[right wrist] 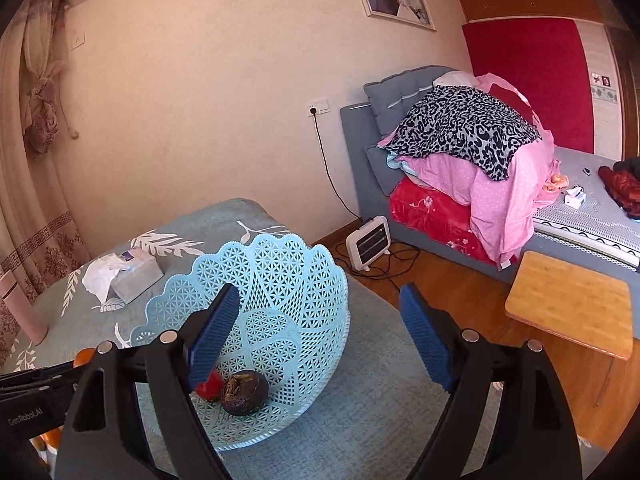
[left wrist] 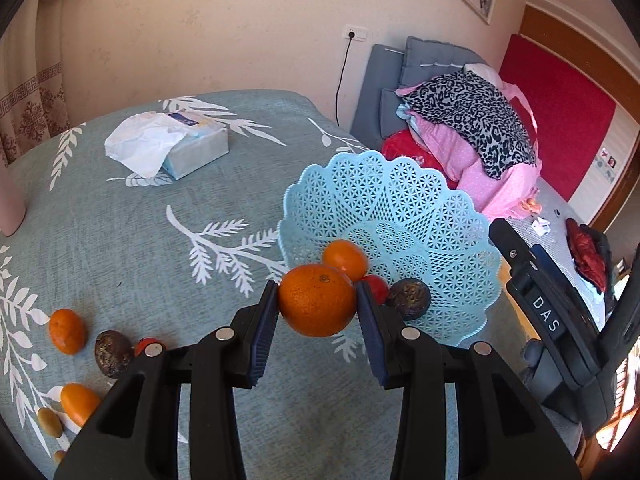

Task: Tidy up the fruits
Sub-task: 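Drop the tomato into the basket with the right tool while the left tool releases its orange there, then return the left tool to the table and grasp another orange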

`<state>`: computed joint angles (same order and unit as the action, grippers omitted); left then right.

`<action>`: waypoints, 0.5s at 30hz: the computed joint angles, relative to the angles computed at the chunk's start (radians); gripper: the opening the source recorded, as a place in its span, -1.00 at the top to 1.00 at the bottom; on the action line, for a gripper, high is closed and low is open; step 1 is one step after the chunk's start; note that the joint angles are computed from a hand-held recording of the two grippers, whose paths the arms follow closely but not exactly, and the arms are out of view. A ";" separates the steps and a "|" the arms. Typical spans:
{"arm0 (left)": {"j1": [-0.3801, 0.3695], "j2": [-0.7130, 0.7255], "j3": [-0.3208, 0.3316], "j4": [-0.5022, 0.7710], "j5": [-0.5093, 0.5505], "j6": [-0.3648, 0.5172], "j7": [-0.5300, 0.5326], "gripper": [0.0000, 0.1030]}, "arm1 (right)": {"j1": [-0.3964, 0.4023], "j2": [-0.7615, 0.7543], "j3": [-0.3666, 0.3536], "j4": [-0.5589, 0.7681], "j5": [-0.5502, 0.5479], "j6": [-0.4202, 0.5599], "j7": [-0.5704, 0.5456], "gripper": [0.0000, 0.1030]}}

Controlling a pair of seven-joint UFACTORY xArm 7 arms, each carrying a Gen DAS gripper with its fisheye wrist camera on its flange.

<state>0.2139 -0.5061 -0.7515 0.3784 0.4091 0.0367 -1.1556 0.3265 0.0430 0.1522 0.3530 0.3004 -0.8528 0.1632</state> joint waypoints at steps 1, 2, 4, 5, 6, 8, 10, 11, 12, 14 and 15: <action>0.030 0.020 -0.030 0.013 0.010 -0.022 -0.006 0.23 | -0.002 0.001 -0.001 0.000 0.004 -0.002 0.008 -0.63; 0.063 0.033 -0.064 0.023 0.016 -0.043 -0.012 0.22 | -0.004 0.001 -0.002 -0.002 0.007 -0.005 0.018 -0.67; 0.123 0.038 -0.130 0.034 0.013 -0.077 -0.020 0.09 | -0.008 0.001 -0.004 -0.008 0.010 -0.018 0.042 -0.72; 0.148 0.030 -0.159 0.034 0.004 -0.092 -0.021 -0.12 | -0.009 0.001 -0.005 -0.009 0.011 -0.024 0.050 -0.73; 0.161 0.017 -0.174 0.028 -0.008 -0.108 -0.018 -0.28 | -0.010 0.001 -0.006 -0.011 0.011 -0.028 0.053 -0.73; 0.171 -0.006 -0.192 0.018 -0.036 -0.115 -0.010 -0.35 | -0.009 0.001 -0.004 -0.012 0.016 -0.029 0.049 -0.73; 0.144 -0.019 -0.167 0.003 -0.067 -0.103 0.005 -0.40 | -0.007 0.001 -0.003 -0.012 0.021 -0.028 0.040 -0.73; 0.131 -0.026 -0.153 -0.004 -0.081 -0.096 0.007 -0.42 | -0.006 0.001 -0.002 -0.012 0.024 -0.028 0.035 -0.73; 0.122 -0.031 -0.143 -0.010 -0.092 -0.087 0.006 -0.46 | -0.003 0.002 0.000 -0.012 0.031 -0.029 0.029 -0.73; 0.102 -0.052 -0.125 -0.021 -0.109 -0.056 -0.004 -0.52 | 0.002 0.004 0.003 -0.009 0.043 -0.029 0.016 -0.74; 0.098 -0.064 -0.124 -0.022 -0.110 -0.035 -0.012 -0.52 | 0.003 0.005 0.003 -0.009 0.046 -0.029 0.012 -0.74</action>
<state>0.3123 -0.5701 -0.8750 0.3567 0.2987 0.0021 -1.1681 0.3300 0.0478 0.1551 0.3445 0.3460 -0.8820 0.1754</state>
